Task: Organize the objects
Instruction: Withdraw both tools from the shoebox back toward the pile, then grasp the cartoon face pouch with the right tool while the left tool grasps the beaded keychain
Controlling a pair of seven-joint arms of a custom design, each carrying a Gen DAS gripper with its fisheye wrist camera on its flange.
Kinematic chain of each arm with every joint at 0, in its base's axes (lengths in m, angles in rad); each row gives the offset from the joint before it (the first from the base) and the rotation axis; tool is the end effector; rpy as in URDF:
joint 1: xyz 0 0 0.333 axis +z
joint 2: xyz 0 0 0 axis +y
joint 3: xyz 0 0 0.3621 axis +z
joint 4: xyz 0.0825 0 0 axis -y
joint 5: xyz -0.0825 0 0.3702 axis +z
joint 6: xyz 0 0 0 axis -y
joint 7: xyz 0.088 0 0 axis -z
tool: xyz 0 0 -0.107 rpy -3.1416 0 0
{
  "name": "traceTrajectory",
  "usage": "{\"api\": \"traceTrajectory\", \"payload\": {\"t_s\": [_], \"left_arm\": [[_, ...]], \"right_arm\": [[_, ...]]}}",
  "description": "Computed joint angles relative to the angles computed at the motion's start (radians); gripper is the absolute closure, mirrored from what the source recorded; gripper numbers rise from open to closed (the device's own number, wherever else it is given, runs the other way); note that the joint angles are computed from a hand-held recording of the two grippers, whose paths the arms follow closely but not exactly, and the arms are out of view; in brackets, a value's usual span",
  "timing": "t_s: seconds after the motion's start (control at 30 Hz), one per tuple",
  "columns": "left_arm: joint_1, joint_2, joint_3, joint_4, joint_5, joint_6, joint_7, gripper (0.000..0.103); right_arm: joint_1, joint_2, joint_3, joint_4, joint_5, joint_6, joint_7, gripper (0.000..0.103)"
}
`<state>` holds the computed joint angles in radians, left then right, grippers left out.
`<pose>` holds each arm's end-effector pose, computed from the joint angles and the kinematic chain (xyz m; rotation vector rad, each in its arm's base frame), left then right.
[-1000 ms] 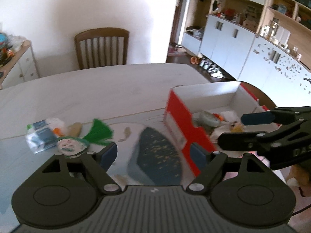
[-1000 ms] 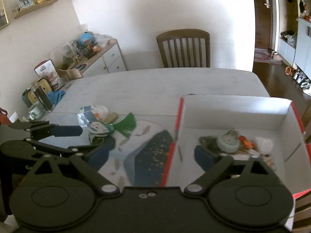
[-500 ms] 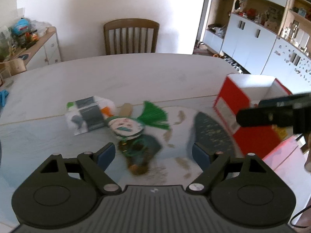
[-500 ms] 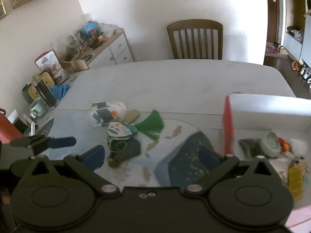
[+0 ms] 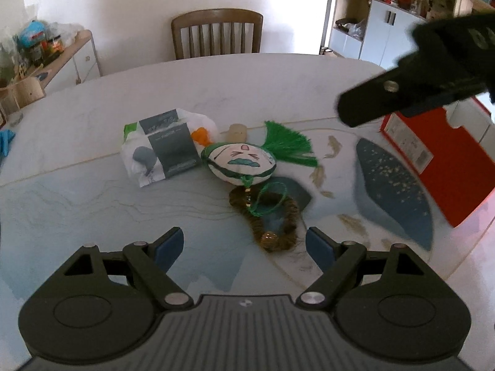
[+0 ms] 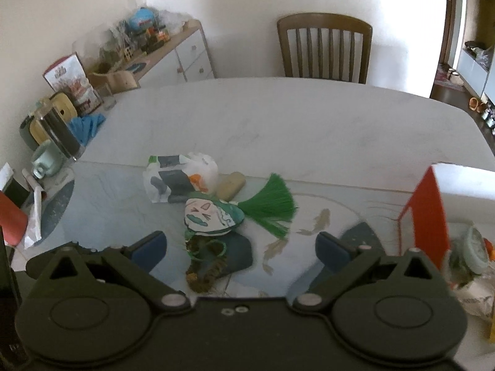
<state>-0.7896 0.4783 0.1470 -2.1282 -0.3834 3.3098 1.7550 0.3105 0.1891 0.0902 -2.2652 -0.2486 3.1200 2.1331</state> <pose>0.5224 -0.3535 0.3170 -1.3929 2.2607 -0.8427 0.5276 0.2440 0.4086 -1.8410 1.7034 -0.3482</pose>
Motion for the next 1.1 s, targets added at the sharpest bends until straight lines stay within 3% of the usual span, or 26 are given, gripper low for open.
{"api": "traceTrajectory", "payload": {"t_s": [0.07,0.17,0.27,0.53,0.83,1.1], "left_arm": [[0.002,0.016,-0.003,0.004,0.004,0.023,0.010,0.017],[0.047,0.033,-0.051,0.021,0.007,0.027,0.031,0.017],[0.072,0.051,-0.077,0.037,0.009,0.032,0.045,0.017],[0.094,0.091,-0.097,0.074,0.015,0.023,0.062,0.017],[0.129,0.115,-0.135,0.100,0.030,0.020,0.071,0.017],[0.134,0.130,-0.142,0.119,0.044,0.008,0.072,0.017]], "right_arm": [[-0.008,0.027,0.017,0.031,0.012,-0.017,-0.016,0.001],[-0.029,0.068,0.054,0.080,0.043,-0.040,-0.055,0.001],[-0.014,0.112,0.048,0.133,0.042,-0.063,-0.072,0.001],[-0.022,0.233,0.085,0.276,0.093,-0.153,-0.133,0.001],[0.012,0.324,0.066,0.394,0.117,-0.240,-0.145,0.006],[0.001,0.369,0.085,0.450,0.160,-0.300,-0.164,0.013]]}}
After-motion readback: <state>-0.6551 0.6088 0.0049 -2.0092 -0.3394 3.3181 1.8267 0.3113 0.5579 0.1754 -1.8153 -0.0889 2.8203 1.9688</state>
